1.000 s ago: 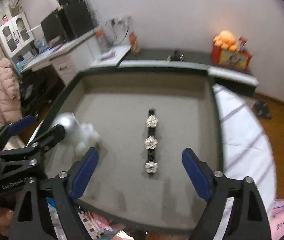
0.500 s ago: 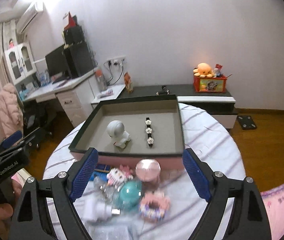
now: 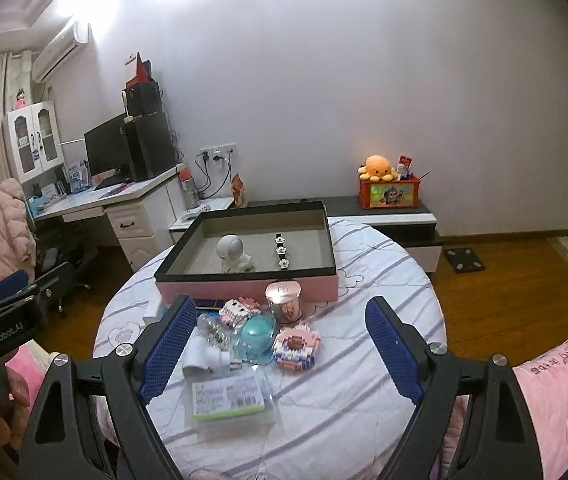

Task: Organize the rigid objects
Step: 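Withdraw both tools from the box back toward the table items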

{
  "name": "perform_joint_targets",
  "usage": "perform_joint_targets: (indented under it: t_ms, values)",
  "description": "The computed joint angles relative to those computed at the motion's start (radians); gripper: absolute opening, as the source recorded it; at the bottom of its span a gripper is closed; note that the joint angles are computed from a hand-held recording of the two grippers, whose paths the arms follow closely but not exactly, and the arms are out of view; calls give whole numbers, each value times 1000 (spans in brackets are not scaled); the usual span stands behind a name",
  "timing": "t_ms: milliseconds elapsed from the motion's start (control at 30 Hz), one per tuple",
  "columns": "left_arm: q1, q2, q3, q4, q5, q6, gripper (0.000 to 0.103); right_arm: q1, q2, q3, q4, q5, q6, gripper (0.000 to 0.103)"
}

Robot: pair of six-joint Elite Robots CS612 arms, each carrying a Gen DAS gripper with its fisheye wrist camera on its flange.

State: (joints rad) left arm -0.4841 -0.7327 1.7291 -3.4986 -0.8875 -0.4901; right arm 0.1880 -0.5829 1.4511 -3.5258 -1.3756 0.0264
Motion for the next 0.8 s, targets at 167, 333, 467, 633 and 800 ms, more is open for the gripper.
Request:
perform_joint_targets:
  t_ms: [167,333,467,633,800]
  values:
    - [-19,-1,37,-32,15,-4,103,7,-10,35,-37,5,-24,88]
    - [-27,-2,43,-54,7,12,103,10,-10,36,-44,2,-35,88]
    - [-27,-2,46,-55,2,10,103,11,-8,36,-42,-3,-38,88]
    - [-25,-4,47,-48,0,-3,103,10,-7,37,-42,-5,-39,88]
    - [-24,-5,47,-50,-1,-1,103,8,-7,40,-51,-5,-34,88]
